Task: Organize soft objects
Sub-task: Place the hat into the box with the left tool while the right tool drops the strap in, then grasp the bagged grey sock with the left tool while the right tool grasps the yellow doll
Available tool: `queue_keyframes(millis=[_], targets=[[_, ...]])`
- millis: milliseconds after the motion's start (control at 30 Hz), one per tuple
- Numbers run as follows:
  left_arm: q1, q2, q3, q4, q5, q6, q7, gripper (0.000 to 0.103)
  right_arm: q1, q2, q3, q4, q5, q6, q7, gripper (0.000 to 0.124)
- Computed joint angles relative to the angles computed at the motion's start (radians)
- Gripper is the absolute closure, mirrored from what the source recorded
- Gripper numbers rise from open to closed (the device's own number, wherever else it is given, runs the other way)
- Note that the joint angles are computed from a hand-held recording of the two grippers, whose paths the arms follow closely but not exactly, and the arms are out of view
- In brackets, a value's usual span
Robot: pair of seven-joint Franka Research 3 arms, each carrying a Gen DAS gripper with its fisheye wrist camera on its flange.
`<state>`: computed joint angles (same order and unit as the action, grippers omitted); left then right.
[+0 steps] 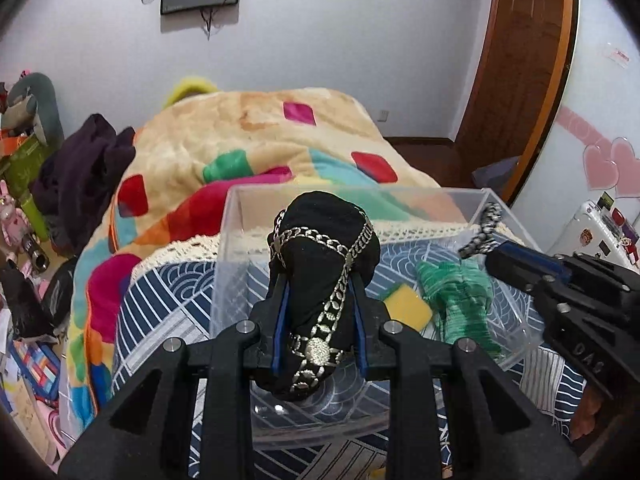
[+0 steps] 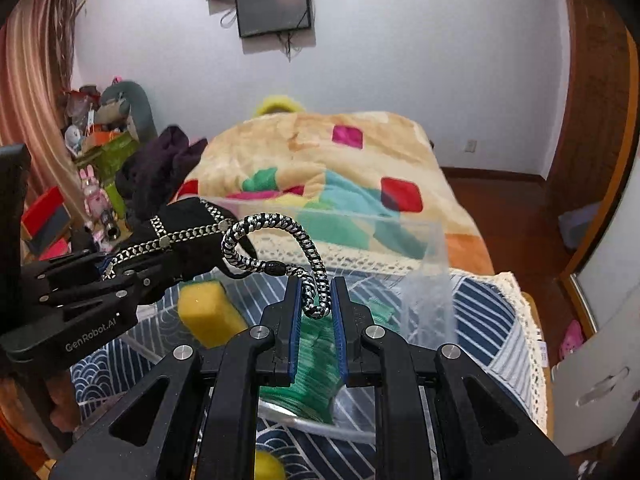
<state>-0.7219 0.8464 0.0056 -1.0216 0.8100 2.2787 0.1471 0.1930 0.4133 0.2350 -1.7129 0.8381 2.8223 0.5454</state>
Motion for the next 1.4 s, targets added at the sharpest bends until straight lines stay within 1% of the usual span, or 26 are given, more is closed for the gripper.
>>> queue_keyframes(millis=[100,133,167,200,233,267,433,467,500,567,600,633,700,733,767,800,833,867,933,967,1000,1067,1167,1333,1400], targets=[[0.014,0.009,-0.014,0.01,-0.027,0.007,0.017,0.076,0.033,0.02,-0.044,0.027,-0.093,-0.048,0.084,0.11],[0.01,0.016,-0.013,0.024,-0.031,-0.006,0.026,0.076,0.034,0.024,-0.051,0.033,-0.114,-0.071,0.108,0.108],[0.009,0.022,-0.013,0.035,-0.036,-0.013,0.033,0.076,0.029,0.027,-0.051,0.039,-0.122,-0.096,0.124,0.107],[0.011,0.019,-0.015,0.031,-0.041,-0.005,0.037,0.075,0.021,0.028,-0.046,0.042,-0.121,-0.117,0.128,0.107],[0.013,0.015,-0.017,0.023,-0.046,0.005,0.038,0.075,0.019,0.029,-0.044,0.042,-0.124,-0.123,0.129,0.107],[0.015,0.009,-0.018,0.013,-0.049,0.015,0.039,0.072,0.019,0.024,-0.044,0.032,-0.126,-0.112,0.126,0.107],[-0.001,-0.023,-0.008,-0.031,-0.03,0.017,0.013,0.053,0.023,0.001,-0.042,-0.001,-0.149,-0.081,0.104,0.1],[-0.003,-0.029,-0.007,-0.037,-0.025,0.015,0.009,0.046,0.02,-0.007,-0.039,-0.01,-0.145,-0.073,0.096,0.096],[-0.008,-0.041,-0.005,-0.054,-0.013,0.021,-0.003,0.042,0.019,-0.006,-0.036,-0.006,-0.141,-0.072,0.094,0.088],[-0.01,-0.059,-0.01,-0.077,0.001,0.027,-0.01,0.041,0.006,-0.015,-0.021,-0.012,-0.105,-0.059,0.067,0.076],[-0.015,-0.069,-0.01,-0.087,0.012,0.02,-0.01,0.04,0.002,-0.02,-0.015,-0.017,-0.088,-0.046,0.053,0.072],[-0.02,-0.075,-0.011,-0.091,0.021,0.01,-0.008,0.038,-0.002,-0.027,-0.01,-0.024,-0.072,-0.034,0.037,0.072],[-0.034,-0.09,-0.009,-0.101,0.046,-0.012,-0.017,0.031,-0.011,-0.041,0.0,-0.032,-0.038,-0.023,0.003,0.071],[-0.042,-0.103,-0.006,-0.115,0.065,-0.019,-0.03,0.029,-0.019,-0.049,0.007,-0.037,-0.013,-0.022,-0.018,0.07],[-0.048,-0.119,-0.005,-0.135,0.084,-0.021,-0.046,0.024,-0.028,-0.059,0.014,-0.043,0.019,-0.023,-0.044,0.067],[-0.054,-0.132,-0.006,-0.148,0.102,-0.026,-0.061,0.016,-0.035,-0.069,0.02,-0.05,0.052,-0.02,-0.072,0.065],[-0.058,-0.145,-0.007,-0.161,0.12,-0.03,-0.079,0.012,-0.044,-0.083,0.028,-0.061,0.097,-0.013,-0.111,0.064],[-0.063,-0.155,-0.009,-0.171,0.137,-0.038,-0.096,0.005,-0.042,-0.091,0.028,-0.066,0.127,-0.005,-0.138,0.061],[-0.069,-0.174,-0.016,-0.191,0.167,-0.053,-0.123,0.004,-0.049,-0.115,0.038,-0.087,0.216,0.015,-0.227,0.051],[-0.068,-0.184,-0.024,-0.203,0.177,-0.056,-0.129,0.004,-0.045,-0.125,0.037,-0.098,0.252,0.023,-0.261,0.045],[-0.064,-0.191,-0.033,-0.213,0.181,-0.059,-0.13,0.004,-0.045,-0.139,0.037,-0.109,0.293,0.026,-0.301,0.042],[-0.058,-0.205,-0.048,-0.237,0.19,-0.058,-0.139,0.004,-0.045,-0.166,0.036,-0.134,0.38,0.022,-0.394,0.041],[-0.052,-0.217,-0.072,-0.265,0.189,-0.057,-0.137,0.004,-0.026,-0.195,0.019,-0.166,0.47,0.028,-0.495,0.04],[-0.053,-0.226,-0.097,-0.308,0.185,-0.053,-0.138,0.004,0.026,-0.21,-0.029,-0.203,0.53,0.036,-0.567,0.04],[-0.053,-0.229,-0.103,-0.328,0.183,-0.04,-0.147,0.004,0.042,-0.207,-0.048,-0.216,0.508,0.022,-0.549,0.04]])
